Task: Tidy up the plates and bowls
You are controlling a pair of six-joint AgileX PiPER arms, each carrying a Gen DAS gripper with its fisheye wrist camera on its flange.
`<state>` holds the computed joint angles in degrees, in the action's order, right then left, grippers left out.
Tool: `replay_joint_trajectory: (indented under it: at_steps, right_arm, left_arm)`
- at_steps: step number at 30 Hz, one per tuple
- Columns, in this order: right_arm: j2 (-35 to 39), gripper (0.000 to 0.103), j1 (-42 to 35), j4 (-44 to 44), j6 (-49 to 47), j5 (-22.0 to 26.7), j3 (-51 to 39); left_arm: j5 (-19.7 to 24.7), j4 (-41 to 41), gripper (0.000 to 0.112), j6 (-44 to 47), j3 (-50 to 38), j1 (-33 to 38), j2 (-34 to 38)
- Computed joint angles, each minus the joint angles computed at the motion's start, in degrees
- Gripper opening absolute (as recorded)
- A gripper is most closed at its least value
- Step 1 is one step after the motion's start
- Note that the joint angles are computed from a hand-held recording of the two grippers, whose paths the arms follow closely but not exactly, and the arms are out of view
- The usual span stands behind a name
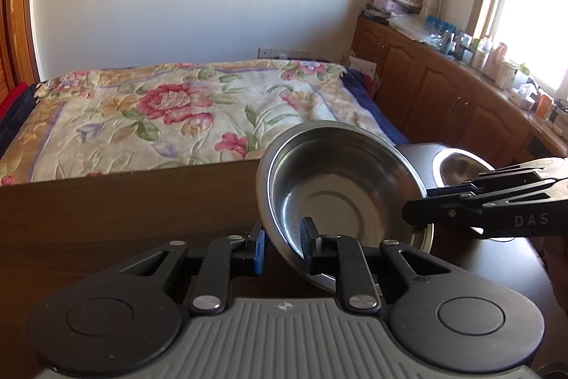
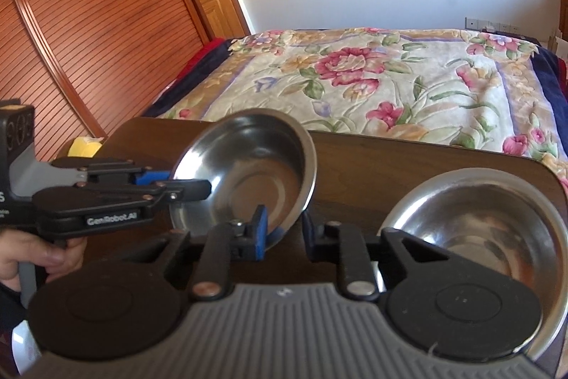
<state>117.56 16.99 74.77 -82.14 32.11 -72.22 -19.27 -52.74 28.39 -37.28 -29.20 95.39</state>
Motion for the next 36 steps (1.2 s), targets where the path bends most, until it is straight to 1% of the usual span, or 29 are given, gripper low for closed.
replay_joint_trajectory:
  at_steps: [5, 7, 14, 20, 25, 28, 36]
  right_arm:
    - [-3.21, 0.018, -0.58, 1.97, -1.79, -0.56, 2.59]
    - [-4.69, 0.017, -0.96, 2.68, -2.76, -0.63, 3.87]
    - [-10.52, 0.017, -1.63, 4.56, -5.08, -1.82, 8.95]
    - [-15.41, 0.016, -2.17, 7.77, -8.58, -2.53, 14.1]
    - [-18.23, 0.014, -3.04, 9.53, -11.17, -2.47, 17.68]
    - [-19.86, 0.014, -3.61, 10.82, -13.01, -2.46, 20.27]
    - [-24.78, 0.013, -5.08, 12.65, -16.3, -2.43, 26.99]
  left_arm:
    - [-1.08, -8.49, 0.019, 7.59, 0.65, -3.16, -3.8]
    - [-2.41, -11.45, 0.019, 10.45, 1.22, -5.03, -5.39]
    - [-4.65, -19.47, 0.019, 17.99, 3.28, -10.14, -11.1]
    - [-7.67, -25.39, 0.018, 22.47, 5.62, -15.51, -15.17]
    - [-9.69, -26.3, 0.018, 20.82, 8.13, -19.94, -16.75]
    - [-11.63, -27.44, 0.018, 19.93, 9.49, -23.33, -17.42]
    - [-17.59, -34.39, 0.018, 22.57, 11.33, -33.34, -20.46]
